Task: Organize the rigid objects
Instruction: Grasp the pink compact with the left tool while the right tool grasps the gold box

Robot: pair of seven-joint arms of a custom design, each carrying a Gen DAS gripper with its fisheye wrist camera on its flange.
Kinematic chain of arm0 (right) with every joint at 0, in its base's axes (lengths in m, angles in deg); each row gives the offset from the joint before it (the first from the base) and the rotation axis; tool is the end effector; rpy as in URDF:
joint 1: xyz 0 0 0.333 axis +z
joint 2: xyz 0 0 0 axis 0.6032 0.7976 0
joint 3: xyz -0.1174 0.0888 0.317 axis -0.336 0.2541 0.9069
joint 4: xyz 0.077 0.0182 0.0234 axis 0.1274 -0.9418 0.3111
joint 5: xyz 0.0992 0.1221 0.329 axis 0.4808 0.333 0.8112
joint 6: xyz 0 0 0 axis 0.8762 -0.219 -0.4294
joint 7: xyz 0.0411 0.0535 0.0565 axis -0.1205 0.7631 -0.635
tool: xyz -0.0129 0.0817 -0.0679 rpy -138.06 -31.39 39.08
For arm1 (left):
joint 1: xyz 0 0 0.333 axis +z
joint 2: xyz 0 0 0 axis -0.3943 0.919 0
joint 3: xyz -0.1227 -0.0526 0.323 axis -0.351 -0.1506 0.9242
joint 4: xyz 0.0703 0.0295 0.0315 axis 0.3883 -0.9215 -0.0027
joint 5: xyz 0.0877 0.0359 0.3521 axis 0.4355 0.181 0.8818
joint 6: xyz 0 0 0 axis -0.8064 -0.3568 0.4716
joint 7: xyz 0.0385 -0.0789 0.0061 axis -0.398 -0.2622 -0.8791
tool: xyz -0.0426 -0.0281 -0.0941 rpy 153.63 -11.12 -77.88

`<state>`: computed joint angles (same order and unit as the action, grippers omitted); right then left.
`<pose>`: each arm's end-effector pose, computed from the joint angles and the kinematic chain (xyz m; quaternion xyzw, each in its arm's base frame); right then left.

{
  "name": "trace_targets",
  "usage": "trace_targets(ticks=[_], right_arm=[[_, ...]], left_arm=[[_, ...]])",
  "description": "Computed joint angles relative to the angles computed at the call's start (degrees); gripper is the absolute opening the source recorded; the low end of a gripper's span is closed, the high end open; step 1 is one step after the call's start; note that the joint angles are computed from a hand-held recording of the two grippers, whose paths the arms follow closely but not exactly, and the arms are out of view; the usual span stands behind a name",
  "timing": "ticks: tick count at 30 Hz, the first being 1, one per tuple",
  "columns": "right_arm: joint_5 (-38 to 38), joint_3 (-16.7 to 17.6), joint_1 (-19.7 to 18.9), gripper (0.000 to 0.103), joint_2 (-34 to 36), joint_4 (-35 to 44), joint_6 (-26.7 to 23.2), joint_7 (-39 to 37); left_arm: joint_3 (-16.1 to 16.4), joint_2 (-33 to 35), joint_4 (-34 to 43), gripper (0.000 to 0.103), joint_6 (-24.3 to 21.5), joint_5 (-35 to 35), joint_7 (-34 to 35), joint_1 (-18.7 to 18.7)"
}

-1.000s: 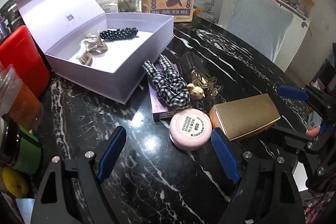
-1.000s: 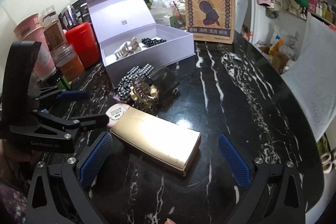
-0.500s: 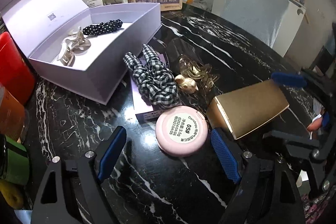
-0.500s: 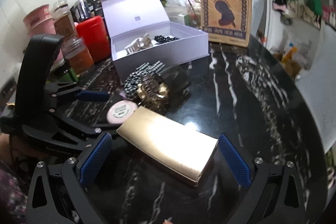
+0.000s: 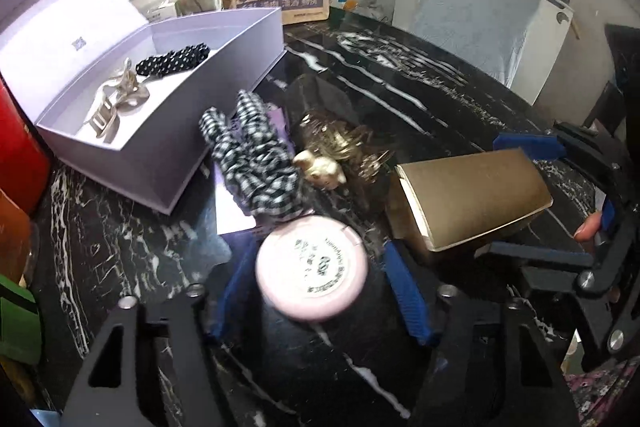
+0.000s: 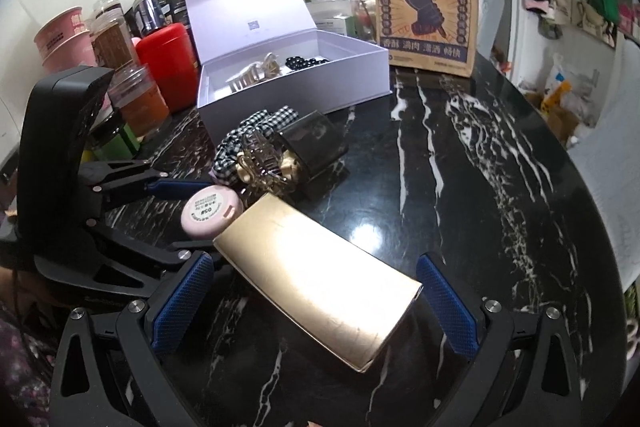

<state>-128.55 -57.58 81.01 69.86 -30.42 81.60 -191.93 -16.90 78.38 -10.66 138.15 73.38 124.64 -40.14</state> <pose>0.6015 0.4788 0.3341 -0.5678 0.7242 -0.2415 0.3078 0.7285 -0.3667 0.3313 -0.2223 0.9226 -0.3092 0.0616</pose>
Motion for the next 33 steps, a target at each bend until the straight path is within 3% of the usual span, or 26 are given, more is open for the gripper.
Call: trace_targets(ticks=[2,13,17,19,23,28,33], right_arm=[[0.05,-0.02,0.04,0.103,-0.08,-0.30,0.16,0.25],[1.42,-0.54,-0.73,0.103,0.31,-1.82,6.73,3.45],[3.88,0.42,-1.22,0.101,0.62,-1.14,5.79,1.21],[5.48,1.57,-1.50,0.081,1.06,0.30,3.03,-2.42],[7.12,2.50,-1.32,0.062,1.90,2.22,0.51,-6.92],[7.79,1.78,0.07,0.048,2.07,2.59,-0.57,-7.13],[6.97,0.61,1.53,0.046,1.51,1.81,-0.65,-4.12]], left_arm=[[-0.14,0.08,0.16,0.050,0.15,-0.13,-0.08,-0.01],[0.63,-2.21,-3.22,0.050,0.12,-0.12,-0.25,0.87],[1.03,-2.51,-3.74,0.050,0.69,0.03,-1.36,1.27],[1.04,-2.58,-4.01,0.050,1.20,0.03,-1.77,1.46],[0.81,-3.01,-5.06,0.050,2.24,0.02,-1.99,1.77],[0.50,-3.66,-6.47,0.050,3.20,-0.20,-1.92,2.24],[0.25,-4.97,-9.20,0.050,5.04,-0.86,-1.82,2.95]])
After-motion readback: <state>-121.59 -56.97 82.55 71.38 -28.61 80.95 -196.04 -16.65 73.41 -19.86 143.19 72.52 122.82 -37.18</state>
